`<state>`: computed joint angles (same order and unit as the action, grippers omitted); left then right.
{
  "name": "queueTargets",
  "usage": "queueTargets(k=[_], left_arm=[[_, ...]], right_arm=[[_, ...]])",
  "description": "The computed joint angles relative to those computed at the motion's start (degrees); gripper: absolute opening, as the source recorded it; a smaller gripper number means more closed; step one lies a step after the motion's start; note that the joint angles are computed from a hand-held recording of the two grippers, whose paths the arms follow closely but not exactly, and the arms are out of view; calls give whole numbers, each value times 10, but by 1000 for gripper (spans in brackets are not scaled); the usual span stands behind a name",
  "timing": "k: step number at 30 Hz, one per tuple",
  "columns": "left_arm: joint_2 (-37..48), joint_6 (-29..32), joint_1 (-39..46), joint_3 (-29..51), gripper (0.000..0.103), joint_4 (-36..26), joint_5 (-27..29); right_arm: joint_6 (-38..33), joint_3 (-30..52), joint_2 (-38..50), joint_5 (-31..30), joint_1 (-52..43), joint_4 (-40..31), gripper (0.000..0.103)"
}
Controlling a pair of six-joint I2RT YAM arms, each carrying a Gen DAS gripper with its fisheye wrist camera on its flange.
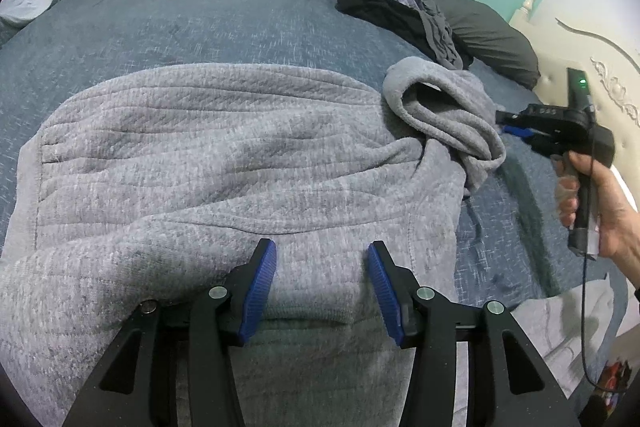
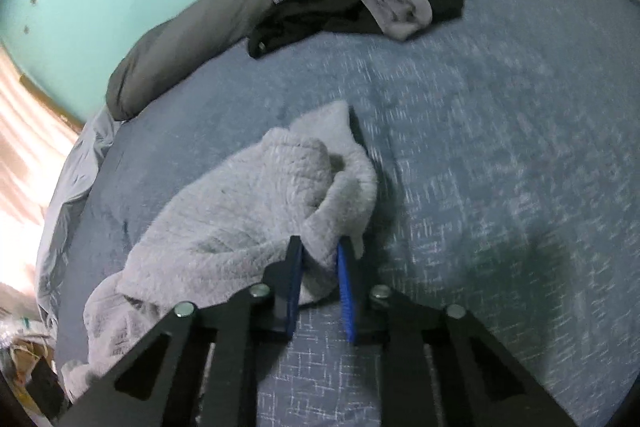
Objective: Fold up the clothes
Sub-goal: 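Grasp the bunched grey hoodie sleeve with the right tool, then pull the sleeve outward away from the hoodie body with the right tool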
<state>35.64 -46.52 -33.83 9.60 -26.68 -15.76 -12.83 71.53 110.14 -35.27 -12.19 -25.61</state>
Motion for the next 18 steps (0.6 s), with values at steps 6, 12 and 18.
queueTargets(k=[6,12,18], left_arm=[[1,-4,-1,-2,52,4,0],[11,-12,-8,2,52,4,-6],[7,-15,-14,3,53,-3,-6]], right_arm=[[-29,-19,-71,-30,-50,3,12],[-79,27,-103,-51,-125,-41,12],[-164,79,-108,-84,-205,-113,12]])
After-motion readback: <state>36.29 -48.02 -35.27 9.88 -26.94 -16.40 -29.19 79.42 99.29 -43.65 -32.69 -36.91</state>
